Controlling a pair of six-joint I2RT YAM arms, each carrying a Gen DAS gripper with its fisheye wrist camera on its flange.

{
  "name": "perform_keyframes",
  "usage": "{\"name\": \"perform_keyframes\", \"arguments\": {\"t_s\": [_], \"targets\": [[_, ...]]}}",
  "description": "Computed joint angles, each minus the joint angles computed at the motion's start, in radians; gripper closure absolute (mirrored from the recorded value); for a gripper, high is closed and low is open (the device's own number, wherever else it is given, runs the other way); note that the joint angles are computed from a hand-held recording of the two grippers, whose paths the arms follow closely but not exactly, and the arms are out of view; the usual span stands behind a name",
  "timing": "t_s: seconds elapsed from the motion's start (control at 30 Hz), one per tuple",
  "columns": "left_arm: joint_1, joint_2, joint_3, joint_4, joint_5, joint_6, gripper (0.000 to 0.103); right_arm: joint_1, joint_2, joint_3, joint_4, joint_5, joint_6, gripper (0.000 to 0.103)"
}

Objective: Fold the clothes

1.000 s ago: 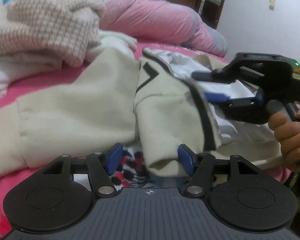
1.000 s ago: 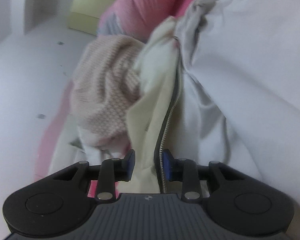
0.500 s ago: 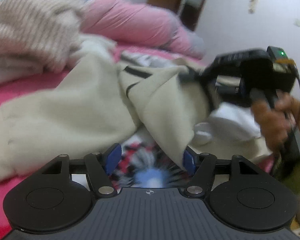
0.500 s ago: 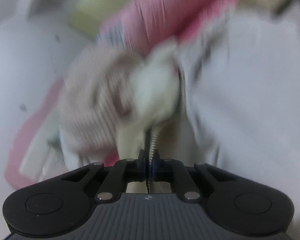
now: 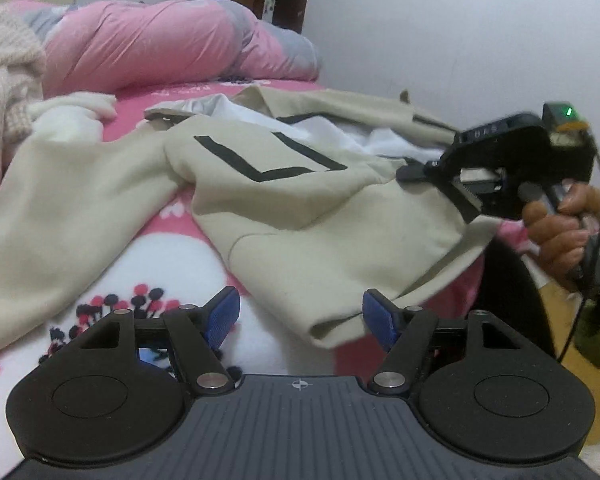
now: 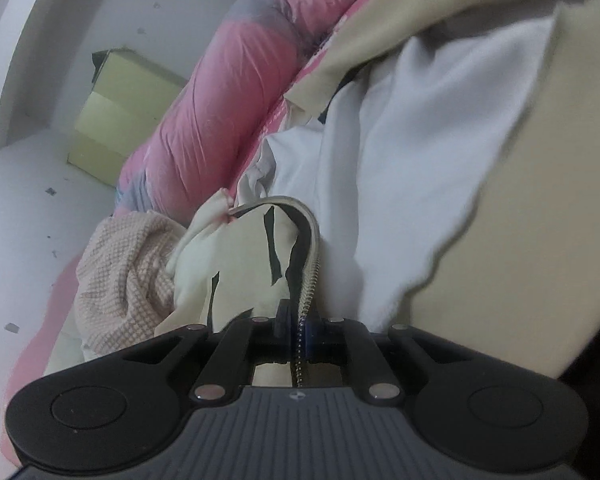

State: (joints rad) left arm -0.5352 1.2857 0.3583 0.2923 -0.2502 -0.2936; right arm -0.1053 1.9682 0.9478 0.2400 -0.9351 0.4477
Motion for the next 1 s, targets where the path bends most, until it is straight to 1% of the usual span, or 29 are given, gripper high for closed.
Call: {"name": "perform_keyframes", "arguments": {"t_s": [0.1,0.17,0.2,0.23,0.3,0.33,0.4,0.43,0.5,0.57,0.6,0.63,0.7,0.73,0.77,0.8,0.83,0.9,0.97,1.0], "targets": [[-0.08,0.102,0.063,-0.018,-0.13,0.031,0.035,0.001,0.022,0.022,0.057,-0.03,0.049,0.097],[-0.11,0.165,0.097,-0.016,-0.192,0.048,0.035,-0.005,0.035,0.051,0.081,-0.047,0.065,0.097],[-0.111,0.176,0.101,-0.01,-0.202,0.049,0.037,-0.004,0.04,0.062,0.077,-0.045,0.06,0.097],[-0.113,0.18,0.103,-0.01,-0.21,0.039,0.042,-0.003,0.044,0.073,0.073,-0.043,0.055,0.097],[-0.116,0.187,0.112,-0.018,-0.228,0.017,0.049,-0.009,0.065,0.101,0.021,-0.043,0.026,0.097],[-0.126,0.184,0.114,-0.03,-0.245,0.016,0.05,-0.015,0.077,0.115,-0.009,-0.045,0.01,0.097],[-0.165,0.176,0.114,-0.055,-0.296,0.046,0.05,-0.036,0.11,0.143,-0.062,-0.064,-0.004,0.097],[-0.187,0.176,0.113,-0.061,-0.323,0.071,0.049,-0.041,0.115,0.145,-0.065,-0.075,0.004,0.097],[-0.238,0.174,0.092,-0.049,-0.379,0.132,0.045,-0.049,0.112,0.139,-0.063,-0.095,0.011,0.097],[-0.267,0.199,0.086,-0.019,-0.425,0.162,0.045,-0.052,0.094,0.128,-0.069,-0.108,-0.008,0.097],[-0.278,0.218,0.086,-0.001,-0.449,0.173,0.048,-0.056,0.084,0.122,-0.079,-0.112,-0.026,0.097],[-0.285,0.236,0.088,0.016,-0.469,0.18,0.056,-0.06,0.074,0.117,-0.091,-0.116,-0.045,0.097],[-0.277,0.264,0.096,0.048,-0.483,0.169,0.062,-0.055,0.051,0.091,-0.084,-0.094,-0.05,0.097],[-0.273,0.268,0.098,0.054,-0.485,0.159,0.071,-0.055,0.049,0.084,-0.089,-0.083,-0.053,0.097],[-0.273,0.267,0.097,0.058,-0.493,0.147,0.079,-0.055,0.048,0.078,-0.094,-0.071,-0.056,0.097],[-0.276,0.258,0.091,0.059,-0.512,0.132,0.091,-0.055,0.047,0.071,-0.098,-0.059,-0.059,0.097],[-0.28,0.248,0.085,0.058,-0.531,0.117,0.098,-0.056,0.043,0.069,-0.117,-0.045,-0.073,0.097],[-0.292,0.217,0.069,0.053,-0.567,0.083,0.1,-0.05,0.003,0.044,-0.131,-0.005,-0.094,0.097],[-0.325,0.124,0.033,0.03,-0.598,0.039,0.1,-0.048,-0.079,-0.019,-0.091,0.023,-0.125,0.097],[-0.35,0.094,0.017,0.035,-0.614,0.044,0.1,-0.046,-0.112,-0.041,-0.094,0.037,-0.153,0.097]]}}
